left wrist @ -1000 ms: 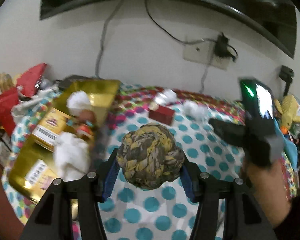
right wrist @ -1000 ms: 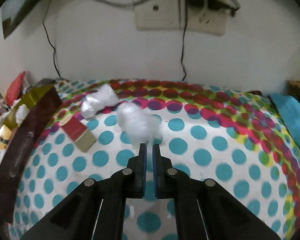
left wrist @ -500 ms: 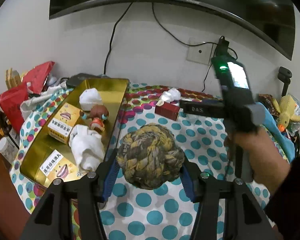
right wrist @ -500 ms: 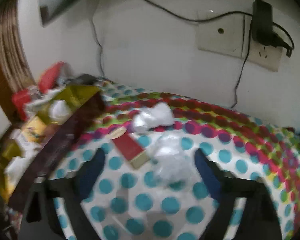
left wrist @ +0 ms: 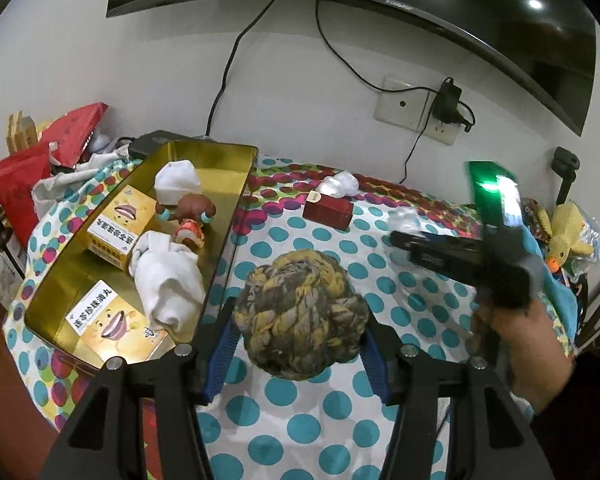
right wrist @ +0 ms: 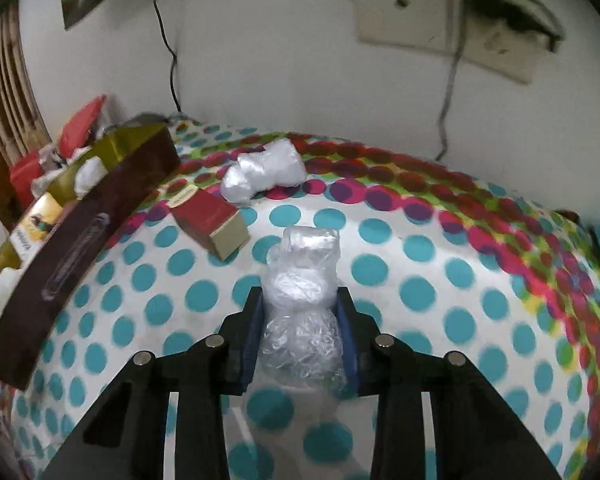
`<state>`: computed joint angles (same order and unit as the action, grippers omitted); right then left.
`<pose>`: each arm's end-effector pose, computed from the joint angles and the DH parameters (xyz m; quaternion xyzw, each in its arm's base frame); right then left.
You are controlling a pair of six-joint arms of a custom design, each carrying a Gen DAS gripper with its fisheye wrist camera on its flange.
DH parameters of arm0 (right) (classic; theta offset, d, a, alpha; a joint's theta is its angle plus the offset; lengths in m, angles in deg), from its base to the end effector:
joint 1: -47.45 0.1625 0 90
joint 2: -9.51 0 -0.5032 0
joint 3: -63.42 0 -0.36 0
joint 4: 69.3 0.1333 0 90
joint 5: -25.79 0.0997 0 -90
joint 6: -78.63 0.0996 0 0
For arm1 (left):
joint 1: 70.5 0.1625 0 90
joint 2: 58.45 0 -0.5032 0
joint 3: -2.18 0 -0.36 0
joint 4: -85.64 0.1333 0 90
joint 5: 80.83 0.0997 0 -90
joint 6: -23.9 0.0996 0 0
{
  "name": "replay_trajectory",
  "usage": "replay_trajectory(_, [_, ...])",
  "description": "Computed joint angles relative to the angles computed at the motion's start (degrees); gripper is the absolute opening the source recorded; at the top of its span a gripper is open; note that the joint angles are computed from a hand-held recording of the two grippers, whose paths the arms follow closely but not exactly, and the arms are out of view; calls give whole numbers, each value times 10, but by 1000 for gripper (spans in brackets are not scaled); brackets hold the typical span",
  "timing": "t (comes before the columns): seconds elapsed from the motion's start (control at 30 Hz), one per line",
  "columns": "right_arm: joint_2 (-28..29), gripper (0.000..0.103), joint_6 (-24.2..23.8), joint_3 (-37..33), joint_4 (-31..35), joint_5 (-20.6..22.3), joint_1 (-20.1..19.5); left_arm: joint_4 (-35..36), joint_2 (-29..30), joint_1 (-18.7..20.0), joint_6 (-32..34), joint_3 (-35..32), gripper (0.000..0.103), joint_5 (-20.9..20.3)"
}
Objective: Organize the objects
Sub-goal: 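Grasp the clear plastic bag with the right tool while the left tool lifts the rope ball, then lower the rope ball into the gold tin and open the left tool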
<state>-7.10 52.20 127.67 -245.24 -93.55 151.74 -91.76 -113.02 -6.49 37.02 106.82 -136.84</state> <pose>0.2934 -0.8095 0.0340 0.2401 -0.8857 0.2903 0.2715 -0.1159 -0.6690 0.2913 0.2151 0.8851 -0.3352 0.2409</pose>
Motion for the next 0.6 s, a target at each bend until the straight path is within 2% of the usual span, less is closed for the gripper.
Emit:
replay_trajectory(0.07, [-21,32,11,48,-40,31,-2,-8,-2,-2,2,3,57,3])
replay_trajectory(0.17, [-33,32,24,85,-69,43,-2,-16,-1,-2,9,-4,57,22])
replay_trajectory(0.2, [-33,32,25,90,-69,35,0,-18,0,-1,9,-7,57,28])
replay_trajectory(0.3, [-38,32,33,119,-117,44,3,-41,3,-1,28,-20,57,68])
replay_trajectory(0.37, [-34,32,39,114,-115,26,6,-53,11,1,49,-38,57,104])
replay_trajectory(0.43, [-37,32,45,116,-110,27,3,-47,18,8,54,-62,57,128])
replay_trajectory(0.6, [-41,33,67,117,-97,23,0,-43,33,18,79,-108,57,165])
